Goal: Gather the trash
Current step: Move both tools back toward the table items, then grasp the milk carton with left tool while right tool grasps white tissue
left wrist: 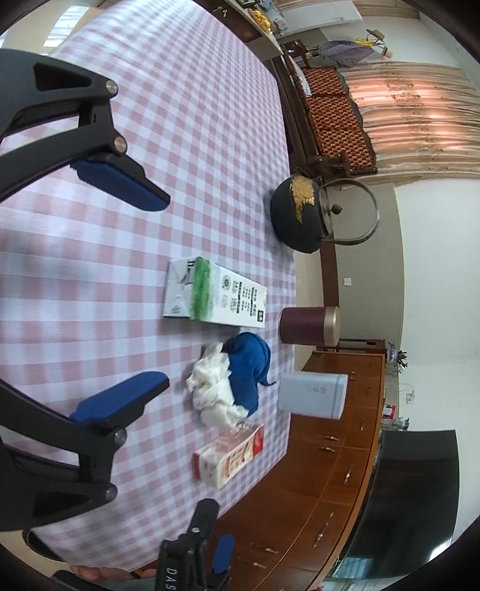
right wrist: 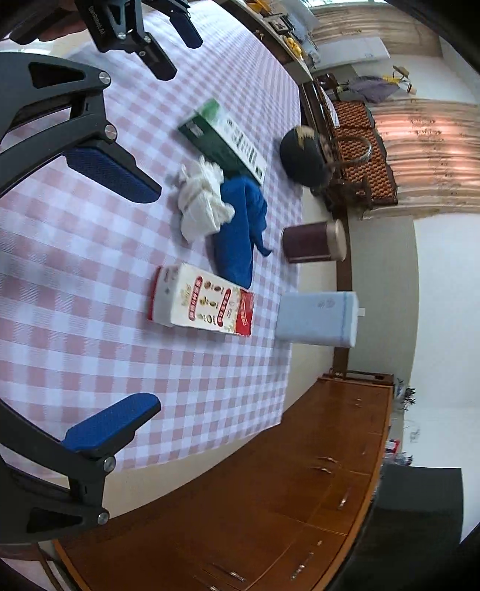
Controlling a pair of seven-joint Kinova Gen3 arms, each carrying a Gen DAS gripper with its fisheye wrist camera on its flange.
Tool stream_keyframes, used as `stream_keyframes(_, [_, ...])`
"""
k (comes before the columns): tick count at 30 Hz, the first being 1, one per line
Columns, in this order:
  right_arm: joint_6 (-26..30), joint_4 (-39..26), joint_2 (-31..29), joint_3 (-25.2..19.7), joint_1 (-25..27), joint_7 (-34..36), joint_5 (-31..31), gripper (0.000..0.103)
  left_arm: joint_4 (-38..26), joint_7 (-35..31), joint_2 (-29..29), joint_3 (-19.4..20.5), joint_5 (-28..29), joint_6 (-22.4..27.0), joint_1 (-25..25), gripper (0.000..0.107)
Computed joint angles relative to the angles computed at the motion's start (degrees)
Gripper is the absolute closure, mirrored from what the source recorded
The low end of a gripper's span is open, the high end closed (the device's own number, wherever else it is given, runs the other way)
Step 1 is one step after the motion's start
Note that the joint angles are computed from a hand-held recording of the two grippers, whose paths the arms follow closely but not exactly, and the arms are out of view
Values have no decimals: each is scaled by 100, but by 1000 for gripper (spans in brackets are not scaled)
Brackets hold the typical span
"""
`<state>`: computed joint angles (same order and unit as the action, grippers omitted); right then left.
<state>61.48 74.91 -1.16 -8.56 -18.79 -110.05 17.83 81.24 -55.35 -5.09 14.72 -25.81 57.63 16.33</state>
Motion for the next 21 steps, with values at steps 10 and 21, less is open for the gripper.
stream_keyframes(10, [-123,-257,482,190,21,213,-102,0,-433,-291,571,-298,82,76,87,20])
stream_keyframes(21, [-87,-522,793,312,-164,182,-77,0,-1213,-1061,1216,-684,799,540,176,37])
